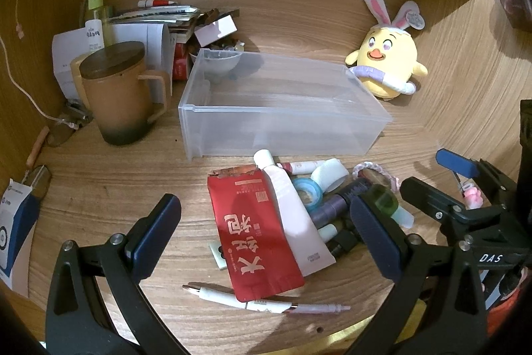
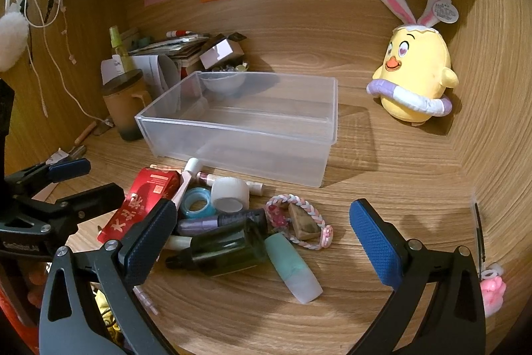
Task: Organize objects
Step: 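Move both tools toward the pile of items in front of the box, then grasp the red packet with the left tool while the right tool grasps the braided bracelet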
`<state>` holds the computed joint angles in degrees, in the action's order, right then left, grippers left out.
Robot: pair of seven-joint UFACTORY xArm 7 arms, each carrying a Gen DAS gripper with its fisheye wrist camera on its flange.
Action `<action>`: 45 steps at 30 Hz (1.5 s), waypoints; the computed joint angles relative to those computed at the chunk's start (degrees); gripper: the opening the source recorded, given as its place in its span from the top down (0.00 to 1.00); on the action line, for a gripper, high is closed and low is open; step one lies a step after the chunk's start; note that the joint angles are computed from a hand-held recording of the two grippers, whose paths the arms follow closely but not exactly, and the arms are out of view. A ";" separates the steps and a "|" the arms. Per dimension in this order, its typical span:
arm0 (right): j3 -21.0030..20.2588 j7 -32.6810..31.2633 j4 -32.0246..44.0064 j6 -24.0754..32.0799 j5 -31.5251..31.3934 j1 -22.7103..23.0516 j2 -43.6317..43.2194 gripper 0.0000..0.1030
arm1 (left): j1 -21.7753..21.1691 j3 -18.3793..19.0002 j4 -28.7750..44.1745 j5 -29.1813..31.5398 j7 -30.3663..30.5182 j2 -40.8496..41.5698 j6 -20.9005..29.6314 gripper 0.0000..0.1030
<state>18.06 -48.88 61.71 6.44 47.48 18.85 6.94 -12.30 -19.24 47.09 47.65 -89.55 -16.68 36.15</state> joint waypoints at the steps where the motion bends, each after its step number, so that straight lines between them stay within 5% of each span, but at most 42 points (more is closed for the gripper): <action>1: -0.07 0.15 0.09 0.10 -0.17 0.00 0.09 0.00 | -0.06 0.21 -0.10 -0.24 0.26 -0.05 -0.23 0.00; 26: 1.61 1.39 3.39 0.04 -3.01 -3.36 4.58 0.02 | 1.81 4.56 -1.04 -6.03 5.88 4.39 -5.02 0.00; 37: -3.09 18.29 4.10 3.54 -18.63 -4.40 7.70 0.37 | 1.76 6.47 0.58 -6.86 5.95 7.74 -4.37 0.00; 41: -2.40 20.15 3.89 4.52 -20.69 -5.77 8.18 0.44 | 0.89 7.42 2.30 -8.69 8.77 9.64 -3.15 0.14; 45: -2.41 21.60 4.54 5.92 -23.04 -5.64 9.05 0.54 | 0.21 8.13 3.56 -8.57 8.68 11.19 -1.75 0.15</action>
<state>15.66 -27.27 66.25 12.36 24.44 13.21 15.98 -12.09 -11.11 50.65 39.09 -80.86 -5.49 34.40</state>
